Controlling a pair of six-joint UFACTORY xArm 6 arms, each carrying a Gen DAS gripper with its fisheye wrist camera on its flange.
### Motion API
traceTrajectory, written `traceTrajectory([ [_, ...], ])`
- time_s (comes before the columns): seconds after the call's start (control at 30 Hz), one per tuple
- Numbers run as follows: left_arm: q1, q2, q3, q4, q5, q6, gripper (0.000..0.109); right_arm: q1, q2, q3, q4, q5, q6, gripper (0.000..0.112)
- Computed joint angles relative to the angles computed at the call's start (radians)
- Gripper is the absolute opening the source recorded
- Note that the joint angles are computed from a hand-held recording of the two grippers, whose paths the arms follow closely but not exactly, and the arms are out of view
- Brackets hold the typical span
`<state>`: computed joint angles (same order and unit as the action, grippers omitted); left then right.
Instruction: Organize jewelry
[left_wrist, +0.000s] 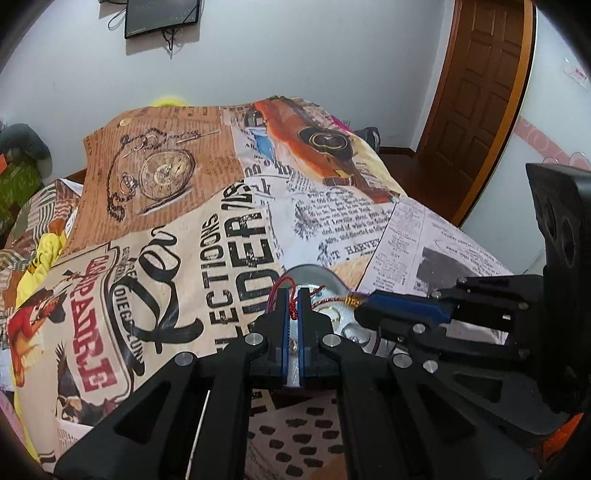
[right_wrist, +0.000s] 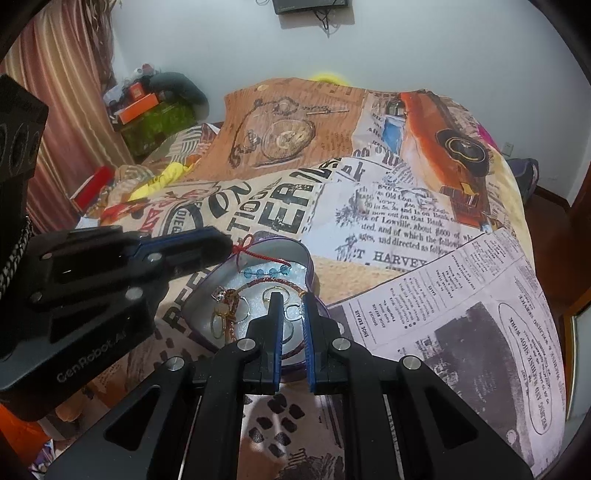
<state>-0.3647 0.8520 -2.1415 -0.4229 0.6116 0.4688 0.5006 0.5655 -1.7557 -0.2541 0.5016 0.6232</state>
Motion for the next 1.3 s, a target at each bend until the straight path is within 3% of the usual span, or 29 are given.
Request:
traceTrajectory([
  [0.37,-0.002,-0.022,0.038,0.041,0.022,-0.019,0.009,-0.003,0.018,-0.022,0.011,0.025,-0.007,0.009],
  [0.57,-0.001,-0.078,0.117,0.029,-0.038,-0.008,0.035,-0.001,0.024,-0.041,0.023,0.058,-0.018,0.009],
  [0.9,0.007,-0.194,0.235,0.003,-0.116,-0.007,0.036,0.007,-0.03,-0.016,-0.009,0.077,0.007,0.011],
  [1.13,-0.004,-0.372,0.417,-0.079,-0.242,0.068,0.036,0.032,-0.125,0.035,-0.143,0.083,0.11,0.012],
  [1.3,-0.031,-0.546,0.579,-0.266,-0.373,0.235,0.042,0.065,-0.252,0.106,-0.354,0.074,0.287,0.012],
])
